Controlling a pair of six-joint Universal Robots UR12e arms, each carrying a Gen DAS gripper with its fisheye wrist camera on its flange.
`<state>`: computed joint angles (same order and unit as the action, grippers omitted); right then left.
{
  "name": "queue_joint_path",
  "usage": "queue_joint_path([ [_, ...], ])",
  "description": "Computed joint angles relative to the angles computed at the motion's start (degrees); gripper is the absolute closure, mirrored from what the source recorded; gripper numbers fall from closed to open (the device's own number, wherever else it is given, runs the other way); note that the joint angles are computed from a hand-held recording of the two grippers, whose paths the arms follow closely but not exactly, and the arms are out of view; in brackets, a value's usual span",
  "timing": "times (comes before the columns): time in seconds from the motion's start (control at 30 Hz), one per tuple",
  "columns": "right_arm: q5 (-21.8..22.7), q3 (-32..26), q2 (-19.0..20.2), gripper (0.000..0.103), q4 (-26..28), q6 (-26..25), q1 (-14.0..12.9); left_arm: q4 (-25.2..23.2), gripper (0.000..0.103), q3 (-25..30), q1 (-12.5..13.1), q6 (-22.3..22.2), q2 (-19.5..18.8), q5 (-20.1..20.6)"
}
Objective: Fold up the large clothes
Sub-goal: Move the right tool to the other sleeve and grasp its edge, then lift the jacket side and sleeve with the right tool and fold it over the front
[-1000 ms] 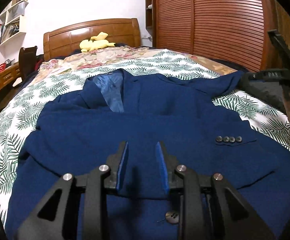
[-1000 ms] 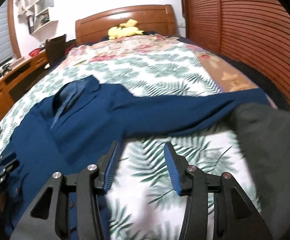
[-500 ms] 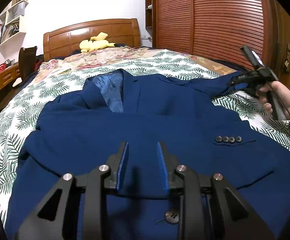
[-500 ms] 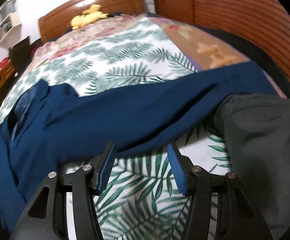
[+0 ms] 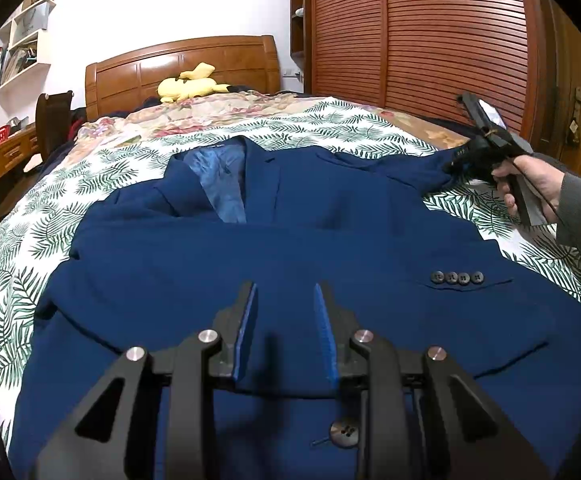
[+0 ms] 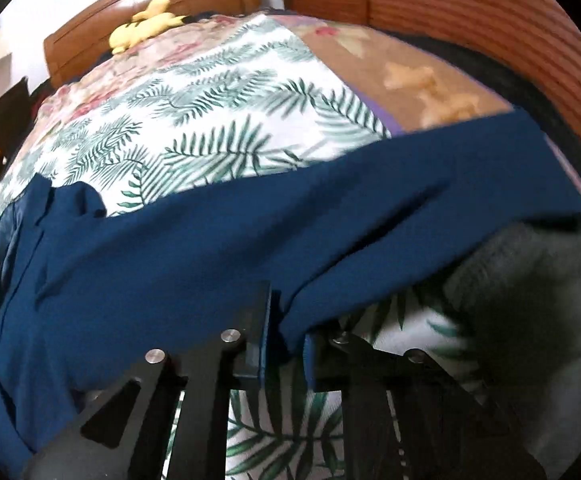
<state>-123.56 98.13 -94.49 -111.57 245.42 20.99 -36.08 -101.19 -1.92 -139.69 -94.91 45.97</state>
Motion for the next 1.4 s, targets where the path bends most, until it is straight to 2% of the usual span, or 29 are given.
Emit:
queue_joint_path([
  [0.1, -5.1, -2.0, 0.9, 0.099, -1.3, -2.6, 1.9, -0.2, 0.076, 0.0, -0.1, -0.1, 0.0, 0.1],
  [0.2, -8.1, -4.8, 2.3, 0.099, -3.3, -6.4, 3.7, -0.1, 0.076, -0.1, 0.0, -0.1, 0.1, 0.0],
  [0.3, -9.2, -8.0, 4.3, 0.099, -7.9, -13.6, 5.9, -0.1, 0.076, -0.1, 0.0, -0.1, 0.1, 0.1],
  [0.43, -6.7, -12.8, 8.0, 0.099, -13.5, -23.5, 9.4, -0.2, 0.076, 0.0, 0.0, -0.2, 0.1, 0.0],
  [0.57, -1.3, -16.9, 11.6, 0.099, -14.4, -30.2, 12.2, -0.5, 0.076, 0.1, 0.1, -0.1, 0.0, -0.1],
  [0.7, 1.9, -20.1, 14.1, 0.099, -8.0, -30.5, 13.7, -0.4, 0.076, 0.1, 0.1, -0.1, 0.0, -0.1],
  [0.8, 2.4, -20.4, 14.4, 0.096, -6.5, -29.6, 14.0, -0.4, 0.076, 0.1, 0.1, -0.1, 0.0, -0.1],
  [0.87, 2.1, -20.6, 14.3, 0.087, -5.9, -29.6, 14.1, -0.6, 0.076, 0.1, 0.1, -0.1, 0.0, -0.1],
  [0.93, 0.5, -20.9, 14.3, 0.071, -6.1, -30.6, 14.6, -0.8, 0.076, 0.2, 0.1, 0.0, 0.0, 0.0],
  [1.0, -1.7, -21.4, 14.6, 0.059, -6.5, -31.5, 15.4, -0.7, 0.076, 0.2, 0.1, 0.0, 0.0, 0.0],
  [1.17, -4.3, -22.3, 14.4, 0.055, -6.0, -31.6, 15.5, -0.7, 0.076, 0.2, 0.1, 0.0, 0.0, 0.0],
  [1.4, -5.0, -21.6, 13.7, 0.053, -1.8, -27.6, 13.6, -0.7, 0.076, 0.2, 0.1, 0.0, 0.0, 0.0],
])
